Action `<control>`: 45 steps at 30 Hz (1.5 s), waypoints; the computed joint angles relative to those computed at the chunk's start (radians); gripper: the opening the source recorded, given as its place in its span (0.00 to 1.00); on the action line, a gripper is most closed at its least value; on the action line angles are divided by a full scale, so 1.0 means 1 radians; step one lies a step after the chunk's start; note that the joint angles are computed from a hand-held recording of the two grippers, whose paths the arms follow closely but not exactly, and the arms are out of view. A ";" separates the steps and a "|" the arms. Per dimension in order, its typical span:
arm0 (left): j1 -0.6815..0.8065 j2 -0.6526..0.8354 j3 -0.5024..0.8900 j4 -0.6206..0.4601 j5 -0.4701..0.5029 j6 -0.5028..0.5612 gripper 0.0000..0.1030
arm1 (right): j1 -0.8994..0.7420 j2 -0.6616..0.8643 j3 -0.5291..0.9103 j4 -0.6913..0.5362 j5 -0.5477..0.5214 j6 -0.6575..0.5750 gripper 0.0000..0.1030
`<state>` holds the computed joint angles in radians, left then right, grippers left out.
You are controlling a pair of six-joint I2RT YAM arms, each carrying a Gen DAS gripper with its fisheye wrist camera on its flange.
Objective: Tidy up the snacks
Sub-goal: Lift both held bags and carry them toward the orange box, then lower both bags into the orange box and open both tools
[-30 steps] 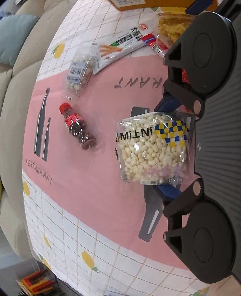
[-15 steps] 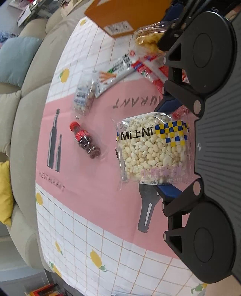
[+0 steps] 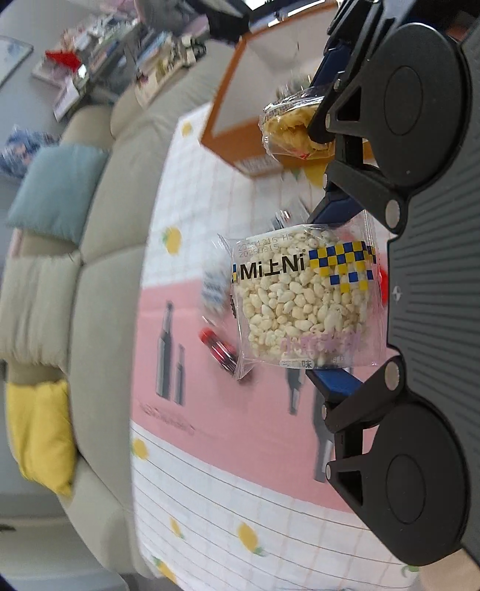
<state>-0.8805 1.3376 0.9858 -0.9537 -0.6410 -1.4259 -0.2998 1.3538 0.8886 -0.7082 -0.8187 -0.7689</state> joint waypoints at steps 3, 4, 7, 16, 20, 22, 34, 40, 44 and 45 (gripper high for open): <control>-0.014 0.007 0.070 0.005 -0.019 0.059 0.87 | -0.071 0.053 0.120 -0.110 -0.042 -0.058 0.44; -0.016 0.013 0.096 0.009 -0.023 0.089 0.87 | -0.094 0.075 0.164 -0.143 -0.052 -0.076 0.44; -0.012 0.050 0.184 0.027 -0.029 0.195 0.87 | -0.142 0.145 0.296 -0.221 -0.062 -0.121 0.44; 0.037 0.224 0.448 0.137 0.081 0.478 0.87 | -0.236 0.418 0.749 -0.445 -0.042 -0.225 0.44; 0.065 0.343 0.577 0.172 0.159 0.574 0.87 | -0.243 0.549 0.952 -0.504 0.008 -0.218 0.44; 0.081 0.412 0.645 0.177 0.195 0.613 0.87 | -0.243 0.600 1.025 -0.505 0.040 -0.218 0.44; 0.154 0.783 0.998 0.148 0.422 0.755 0.87 | -0.206 0.920 1.370 -0.540 0.246 -0.285 0.44; 0.180 0.903 1.102 0.116 0.483 0.786 0.87 | -0.189 1.027 1.457 -0.538 0.307 -0.331 0.44; 0.193 0.983 1.184 0.075 0.503 0.801 0.87 | -0.174 1.078 1.504 -0.546 0.342 -0.372 0.44; 0.197 0.998 1.196 0.071 0.508 0.806 0.87 | -0.170 1.096 1.525 -0.557 0.349 -0.380 0.44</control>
<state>-0.6832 2.3358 2.1821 -0.8827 -0.1334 -0.6196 -0.4700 2.4495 2.4137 -1.2647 -0.4697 -1.1492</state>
